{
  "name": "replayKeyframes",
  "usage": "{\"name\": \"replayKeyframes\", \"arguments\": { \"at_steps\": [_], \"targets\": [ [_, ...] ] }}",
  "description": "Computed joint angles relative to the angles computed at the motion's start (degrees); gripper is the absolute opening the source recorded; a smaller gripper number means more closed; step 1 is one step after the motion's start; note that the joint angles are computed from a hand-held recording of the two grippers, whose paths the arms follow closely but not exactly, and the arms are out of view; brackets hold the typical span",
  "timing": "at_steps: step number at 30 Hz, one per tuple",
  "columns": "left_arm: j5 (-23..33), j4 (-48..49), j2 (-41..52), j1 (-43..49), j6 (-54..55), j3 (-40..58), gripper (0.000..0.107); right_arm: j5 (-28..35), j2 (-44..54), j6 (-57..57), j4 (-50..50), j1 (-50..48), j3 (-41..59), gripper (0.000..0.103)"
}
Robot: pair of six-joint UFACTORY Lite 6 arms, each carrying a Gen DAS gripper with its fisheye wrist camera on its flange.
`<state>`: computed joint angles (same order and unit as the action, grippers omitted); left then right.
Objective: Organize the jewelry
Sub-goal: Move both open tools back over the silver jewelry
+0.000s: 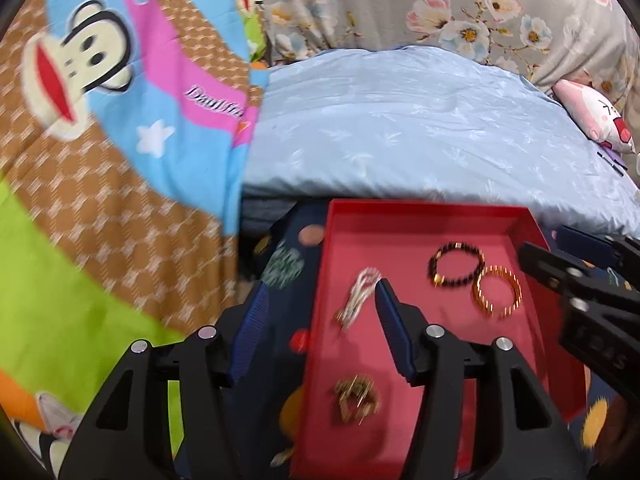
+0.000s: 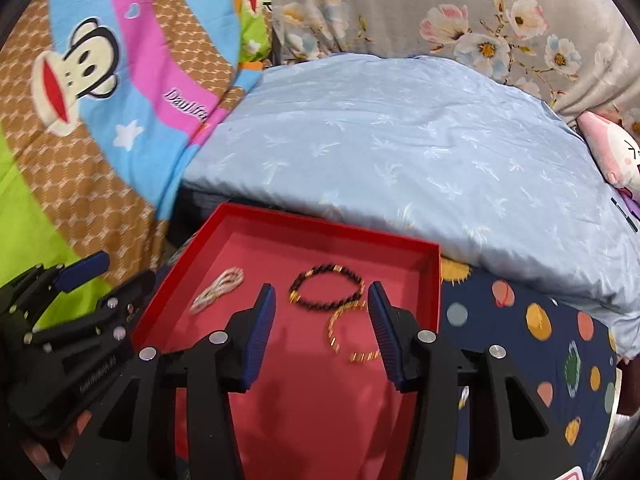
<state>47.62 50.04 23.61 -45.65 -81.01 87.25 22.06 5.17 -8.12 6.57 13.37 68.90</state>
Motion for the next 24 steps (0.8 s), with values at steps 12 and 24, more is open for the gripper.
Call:
{"name": "replayKeyframes", "arguments": {
  "at_steps": [12, 24],
  "targets": [
    [9.00, -0.69, -24.71, -17.09, -17.14, -30.87, 0.060, 7.50, -38.32, 19.33, -11.93, 10.50, -35.13, 0.048],
    [4.04, -5.47, -22.01, -34.71, -28.88, -38.60, 0.064, 25.44, -67.29, 35.45, -17.52, 21.00, -53.68, 0.048]
  ]
}}
